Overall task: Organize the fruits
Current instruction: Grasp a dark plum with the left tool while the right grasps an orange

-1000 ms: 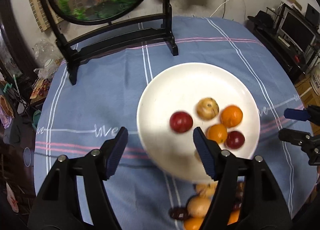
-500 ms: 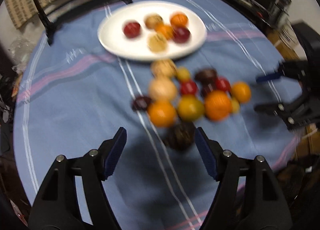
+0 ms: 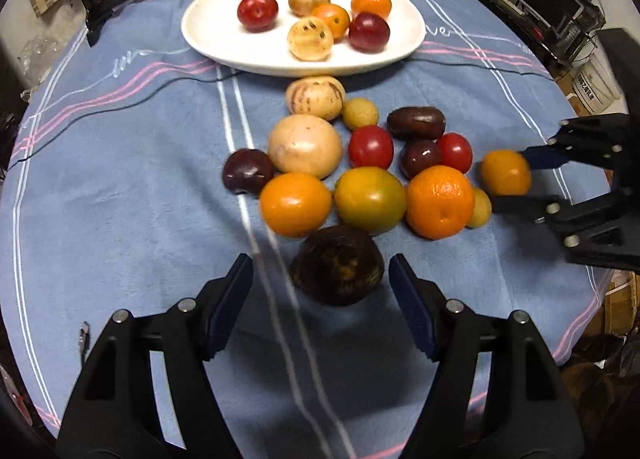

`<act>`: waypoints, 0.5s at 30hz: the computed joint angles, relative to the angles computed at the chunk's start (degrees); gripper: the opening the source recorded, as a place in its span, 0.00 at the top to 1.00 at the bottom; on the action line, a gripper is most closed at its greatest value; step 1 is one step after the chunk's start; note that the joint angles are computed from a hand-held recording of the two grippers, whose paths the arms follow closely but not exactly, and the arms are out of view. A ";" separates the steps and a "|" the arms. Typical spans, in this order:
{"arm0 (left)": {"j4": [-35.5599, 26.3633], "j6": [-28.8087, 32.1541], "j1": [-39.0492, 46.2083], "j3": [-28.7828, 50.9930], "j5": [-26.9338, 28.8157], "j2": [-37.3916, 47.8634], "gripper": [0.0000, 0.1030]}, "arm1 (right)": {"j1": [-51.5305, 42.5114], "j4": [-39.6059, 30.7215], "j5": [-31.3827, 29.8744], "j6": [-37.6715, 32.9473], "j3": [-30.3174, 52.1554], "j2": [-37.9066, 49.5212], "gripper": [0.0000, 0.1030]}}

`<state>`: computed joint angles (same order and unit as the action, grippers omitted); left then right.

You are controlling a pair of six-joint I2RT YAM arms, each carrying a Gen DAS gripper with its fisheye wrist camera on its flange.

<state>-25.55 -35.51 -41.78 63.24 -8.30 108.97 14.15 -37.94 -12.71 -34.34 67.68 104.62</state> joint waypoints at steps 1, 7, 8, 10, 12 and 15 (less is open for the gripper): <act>0.01 0.01 -0.12 0.60 0.13 0.86 0.31 | -0.76 -0.63 -0.43 0.12 0.47 -0.12 0.63; -0.88 -1.28 0.62 2.51 0.73 2.94 0.52 | -2.66 -2.30 -1.75 0.41 0.93 -1.04 0.63; -0.92 -1.37 0.46 2.12 0.66 2.35 0.53 | -2.80 -2.52 -2.10 0.44 0.66 -1.46 0.63; -1.11 -1.32 0.50 1.09 0.81 0.62 0.53 | -2.54 -3.13 -2.59 1.18 2.11 -0.80 0.63; -1.40 -1.62 0.47 -0.07 0.82 -1.77 0.53 | -2.98 -3.21 -3.33 1.40 1.72 -1.35 0.63; -2.83 -2.25 0.49 -0.75 -0.16 -5.50 0.53 | -3.76 -3.66 -4.77 1.95 0.98 -3.05 0.63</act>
<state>-28.38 -37.76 -41.29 62.49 -8.46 103.47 10.39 -41.59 -17.48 -32.39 68.66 101.57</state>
